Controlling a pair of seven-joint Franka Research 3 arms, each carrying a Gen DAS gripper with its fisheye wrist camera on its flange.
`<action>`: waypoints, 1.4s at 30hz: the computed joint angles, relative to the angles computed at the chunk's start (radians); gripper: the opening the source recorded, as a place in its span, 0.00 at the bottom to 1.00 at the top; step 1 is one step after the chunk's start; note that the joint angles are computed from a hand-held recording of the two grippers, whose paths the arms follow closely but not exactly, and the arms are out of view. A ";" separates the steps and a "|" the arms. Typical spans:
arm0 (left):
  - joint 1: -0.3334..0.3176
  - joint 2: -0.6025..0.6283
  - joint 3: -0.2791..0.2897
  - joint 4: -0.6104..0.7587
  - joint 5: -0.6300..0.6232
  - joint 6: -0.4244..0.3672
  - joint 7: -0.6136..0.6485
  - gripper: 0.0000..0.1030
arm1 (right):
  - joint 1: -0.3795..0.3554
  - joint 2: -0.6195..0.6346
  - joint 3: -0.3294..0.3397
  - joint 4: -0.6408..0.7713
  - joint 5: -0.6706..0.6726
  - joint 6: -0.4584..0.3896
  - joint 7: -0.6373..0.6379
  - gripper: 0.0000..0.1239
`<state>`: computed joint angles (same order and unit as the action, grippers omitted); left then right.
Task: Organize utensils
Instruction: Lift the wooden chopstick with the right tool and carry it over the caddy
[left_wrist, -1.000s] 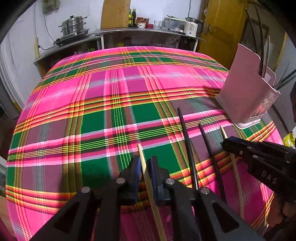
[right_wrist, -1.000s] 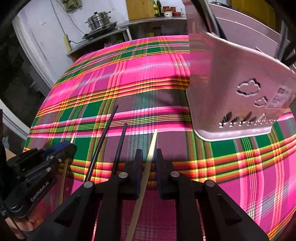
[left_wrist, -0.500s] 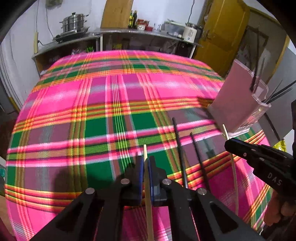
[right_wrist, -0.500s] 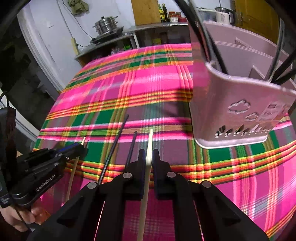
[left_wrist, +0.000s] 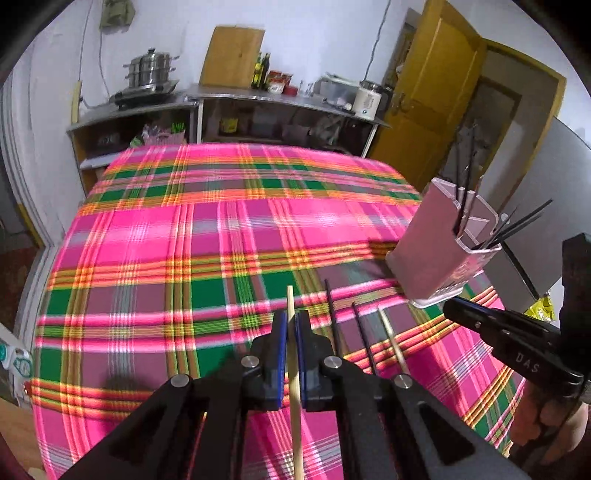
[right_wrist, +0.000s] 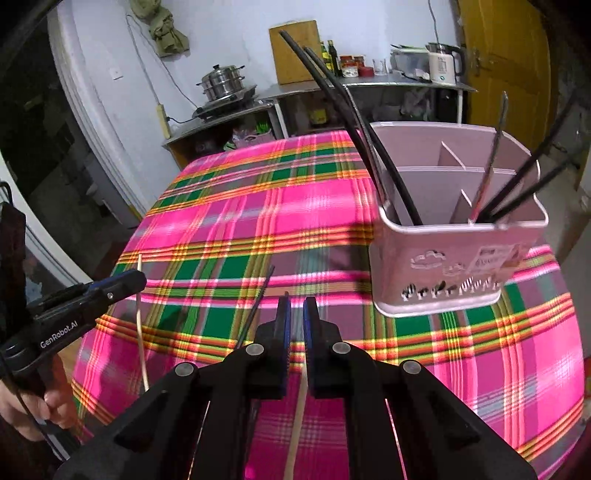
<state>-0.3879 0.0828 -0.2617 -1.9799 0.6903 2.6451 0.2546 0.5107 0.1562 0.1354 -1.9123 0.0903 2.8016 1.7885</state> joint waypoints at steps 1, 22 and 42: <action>0.001 0.004 0.000 -0.002 -0.006 0.006 0.000 0.05 | -0.007 -0.001 0.003 -0.008 0.016 0.003 -0.015 0.06; -0.002 0.046 0.011 -0.014 -0.072 0.044 0.034 0.05 | 0.029 0.198 -0.037 0.164 -0.021 -0.139 -0.012 0.08; -0.015 0.018 0.010 0.002 -0.038 0.020 0.029 0.05 | 0.010 0.091 -0.019 0.116 0.012 -0.072 -0.064 0.05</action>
<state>-0.4027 0.1008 -0.2522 -1.9775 0.6523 2.6656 0.2835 0.5204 0.2469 0.1160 -1.7965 0.1025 2.7295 1.7243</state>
